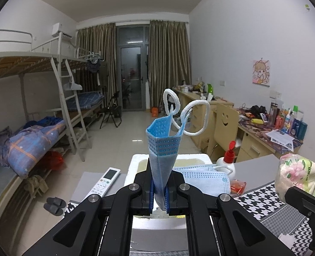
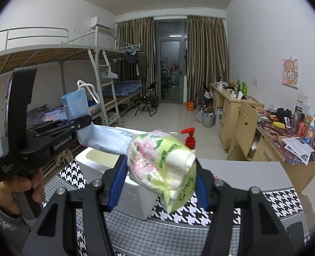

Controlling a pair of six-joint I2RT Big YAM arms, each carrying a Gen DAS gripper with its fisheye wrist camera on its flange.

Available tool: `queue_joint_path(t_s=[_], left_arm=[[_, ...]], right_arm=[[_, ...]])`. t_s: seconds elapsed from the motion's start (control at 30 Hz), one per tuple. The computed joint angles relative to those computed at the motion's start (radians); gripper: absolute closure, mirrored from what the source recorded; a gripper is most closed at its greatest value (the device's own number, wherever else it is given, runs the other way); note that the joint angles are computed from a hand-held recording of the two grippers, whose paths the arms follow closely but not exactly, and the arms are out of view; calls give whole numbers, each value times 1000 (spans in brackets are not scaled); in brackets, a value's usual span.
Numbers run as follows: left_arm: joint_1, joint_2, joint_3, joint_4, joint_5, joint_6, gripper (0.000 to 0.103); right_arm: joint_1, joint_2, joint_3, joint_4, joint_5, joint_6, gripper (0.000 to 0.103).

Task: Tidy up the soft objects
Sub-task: 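Lift and carry the tissue pack and blue mask with both tools to the white foam box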

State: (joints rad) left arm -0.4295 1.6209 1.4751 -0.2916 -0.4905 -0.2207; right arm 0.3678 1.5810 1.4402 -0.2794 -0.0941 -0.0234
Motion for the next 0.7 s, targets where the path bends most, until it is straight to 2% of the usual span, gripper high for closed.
queue_joint_path(t_s=[0.57, 0.7], left_arm=[[35, 72, 85, -90, 29, -7, 95], [50, 95, 109, -120, 57, -19, 95]], right_arm=[[15, 60, 92, -65, 5, -1, 41], [19, 75, 112, -78, 14, -8, 41]])
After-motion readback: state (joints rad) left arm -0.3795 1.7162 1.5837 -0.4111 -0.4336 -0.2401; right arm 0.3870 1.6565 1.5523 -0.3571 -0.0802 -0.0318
